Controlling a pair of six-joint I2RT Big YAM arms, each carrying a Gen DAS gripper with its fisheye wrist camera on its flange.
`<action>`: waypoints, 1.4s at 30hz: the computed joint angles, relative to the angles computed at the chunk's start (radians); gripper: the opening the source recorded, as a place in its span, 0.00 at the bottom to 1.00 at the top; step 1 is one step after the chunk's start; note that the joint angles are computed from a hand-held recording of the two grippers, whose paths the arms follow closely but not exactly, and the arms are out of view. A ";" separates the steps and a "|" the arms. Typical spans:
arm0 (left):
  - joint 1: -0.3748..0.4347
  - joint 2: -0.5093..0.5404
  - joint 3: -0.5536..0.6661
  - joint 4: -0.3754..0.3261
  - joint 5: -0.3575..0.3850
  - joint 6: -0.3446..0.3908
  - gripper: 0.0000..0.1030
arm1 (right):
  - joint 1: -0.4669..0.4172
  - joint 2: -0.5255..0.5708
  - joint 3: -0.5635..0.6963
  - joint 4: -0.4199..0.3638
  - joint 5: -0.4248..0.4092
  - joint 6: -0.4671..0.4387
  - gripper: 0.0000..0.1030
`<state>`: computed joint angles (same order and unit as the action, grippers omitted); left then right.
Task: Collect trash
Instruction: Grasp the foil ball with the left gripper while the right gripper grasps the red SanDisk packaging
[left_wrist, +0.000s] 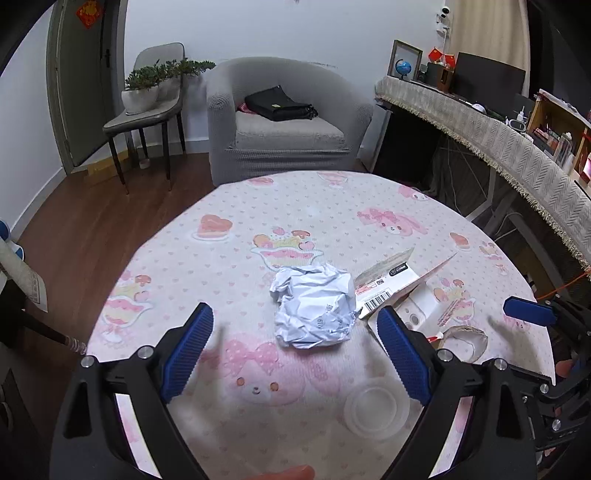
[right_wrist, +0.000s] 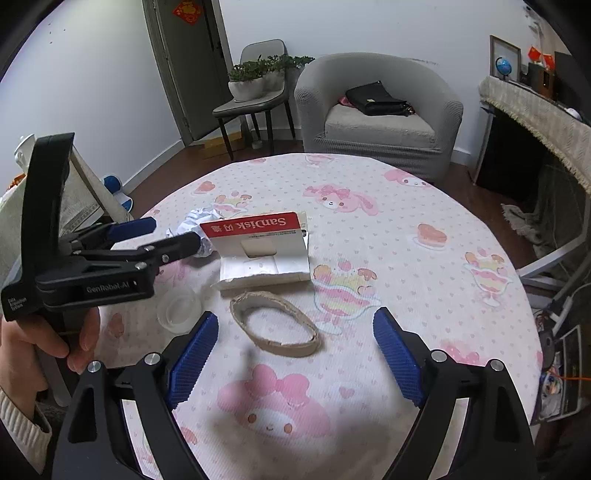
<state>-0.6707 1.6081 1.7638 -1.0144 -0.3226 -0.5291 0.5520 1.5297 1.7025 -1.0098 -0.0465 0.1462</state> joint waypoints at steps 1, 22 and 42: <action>0.001 0.004 0.004 -0.001 0.006 0.003 0.89 | -0.002 0.005 0.006 -0.002 -0.004 -0.002 0.85; 0.045 -0.041 -0.058 0.063 0.104 -0.043 0.52 | 0.019 0.086 0.105 -0.010 -0.012 0.013 0.88; 0.072 -0.183 -0.182 0.044 0.069 -0.009 0.53 | 0.078 0.280 0.333 -0.103 0.146 0.087 0.91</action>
